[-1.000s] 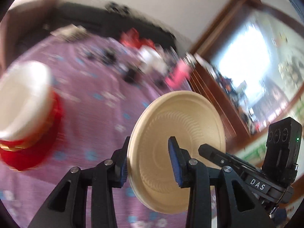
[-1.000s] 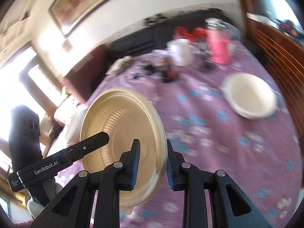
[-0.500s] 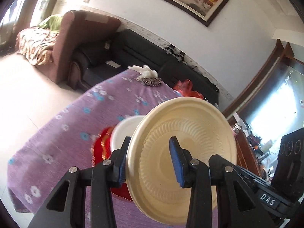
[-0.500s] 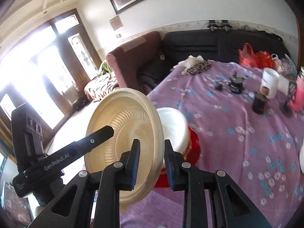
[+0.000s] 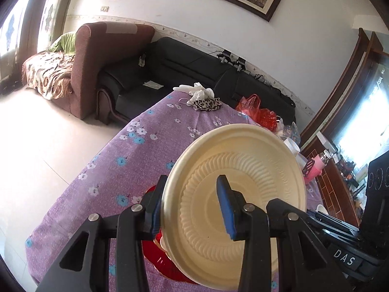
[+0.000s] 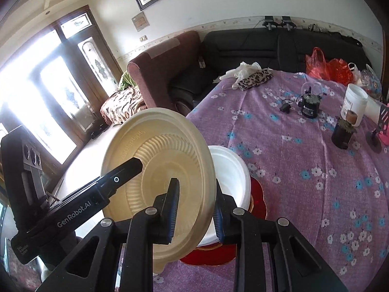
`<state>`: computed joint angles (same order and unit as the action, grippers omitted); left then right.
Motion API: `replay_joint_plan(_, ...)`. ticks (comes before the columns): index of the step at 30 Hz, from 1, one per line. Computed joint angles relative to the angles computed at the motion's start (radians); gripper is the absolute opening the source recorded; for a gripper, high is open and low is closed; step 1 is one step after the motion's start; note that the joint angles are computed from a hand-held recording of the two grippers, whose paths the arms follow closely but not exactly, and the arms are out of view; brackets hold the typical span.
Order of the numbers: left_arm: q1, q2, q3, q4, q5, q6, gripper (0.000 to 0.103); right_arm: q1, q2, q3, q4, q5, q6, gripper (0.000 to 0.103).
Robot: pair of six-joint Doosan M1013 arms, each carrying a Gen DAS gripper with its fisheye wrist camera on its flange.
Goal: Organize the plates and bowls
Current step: 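Carry the beige plate with the right tool over the red plate stack, then lower the beige plate onto the stacked bowls and open the right tool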
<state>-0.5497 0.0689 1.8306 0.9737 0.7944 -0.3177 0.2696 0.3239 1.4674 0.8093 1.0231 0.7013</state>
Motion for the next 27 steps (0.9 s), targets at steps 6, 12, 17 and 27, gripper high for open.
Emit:
replay_joint_plan(6, 0.034, 0.032, -0.023, -0.079, -0.020, 0.086, 0.038, 0.010, 0.015, -0.014, -0.034, -0.028, 0.008, 0.029)
replay_joint_plan(12, 0.056, 0.055, -0.034, -0.138, -0.031, 0.133, 0.038, 0.026, 0.038, -0.030, -0.097, -0.041, 0.034, 0.029)
replay_joint_plan(17, 0.065, 0.066, -0.038, -0.178, -0.039, 0.168, 0.038, 0.032, 0.056, -0.043, -0.132, -0.034, 0.064, 0.029)
replay_joint_plan(27, 0.065, 0.080, -0.046, -0.203, -0.021, 0.191, 0.038, 0.037, 0.072, -0.052, -0.176, -0.012, 0.096, 0.029)
